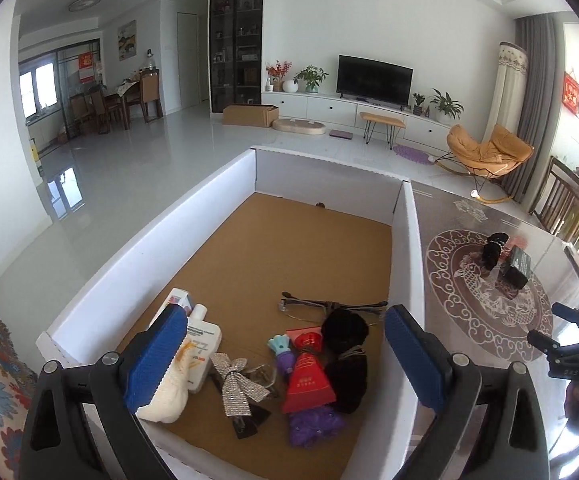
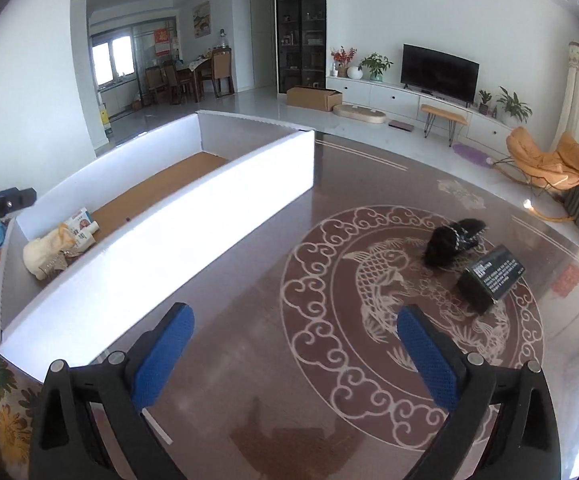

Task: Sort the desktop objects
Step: 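Bring both open tools back over the table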

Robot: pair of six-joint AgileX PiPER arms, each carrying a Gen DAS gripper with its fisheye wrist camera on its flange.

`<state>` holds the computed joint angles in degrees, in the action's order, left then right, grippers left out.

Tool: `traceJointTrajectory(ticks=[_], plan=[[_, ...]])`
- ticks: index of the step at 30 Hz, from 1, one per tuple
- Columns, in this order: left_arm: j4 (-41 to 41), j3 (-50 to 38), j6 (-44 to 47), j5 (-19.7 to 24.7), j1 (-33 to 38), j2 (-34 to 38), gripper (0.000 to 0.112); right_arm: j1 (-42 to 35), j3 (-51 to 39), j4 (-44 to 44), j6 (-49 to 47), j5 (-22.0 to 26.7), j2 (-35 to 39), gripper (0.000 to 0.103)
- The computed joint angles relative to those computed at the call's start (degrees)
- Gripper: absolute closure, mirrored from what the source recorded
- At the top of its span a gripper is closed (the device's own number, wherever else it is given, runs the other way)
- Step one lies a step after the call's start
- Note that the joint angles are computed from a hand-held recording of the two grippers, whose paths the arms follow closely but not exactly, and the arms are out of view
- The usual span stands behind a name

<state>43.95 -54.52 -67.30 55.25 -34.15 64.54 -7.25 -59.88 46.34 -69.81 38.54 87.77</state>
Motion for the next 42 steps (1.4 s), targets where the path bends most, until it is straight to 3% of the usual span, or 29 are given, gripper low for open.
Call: traceJointTrajectory(ticks=[6, 12, 18, 23, 26, 42], plan=[[1.5, -11.3, -0.9, 0.2, -15.8, 9.8, 0.012, -20.0, -0.5, -0.6, -11.4, -4.3, 9.7, 0.001], [-6.7, -23.9, 6.2, -3.9, -21.1, 25.1, 0.012, -30.9, -7.4, -2.2, -9.1, -0.6, 16.4, 0.001], [-11.6, -29.0, 5.7, -9.1, -21.0, 40.2, 0.012, -31.9, -11.2, -4.2, -2.1, 2.5, 19.2, 0.000], [-10.4, -33.8, 5.2, -8.5, -18.9, 49.8, 0.012, -29.4, -9.2, -6.6, -0.6, -2.2, 18.4, 0.000], [-12.5, -37.9, 7.8, -7.8, -16.7, 53.8, 0.012, -29.5, -9.4, -6.4, -0.6, -2.1, 18.7, 0.000], [-18.3, -52.2, 20.3, -7.1, -7.8, 63.0, 0.009, -29.5, -9.3, -6.3, -0.7, -2.2, 18.8, 0.000]])
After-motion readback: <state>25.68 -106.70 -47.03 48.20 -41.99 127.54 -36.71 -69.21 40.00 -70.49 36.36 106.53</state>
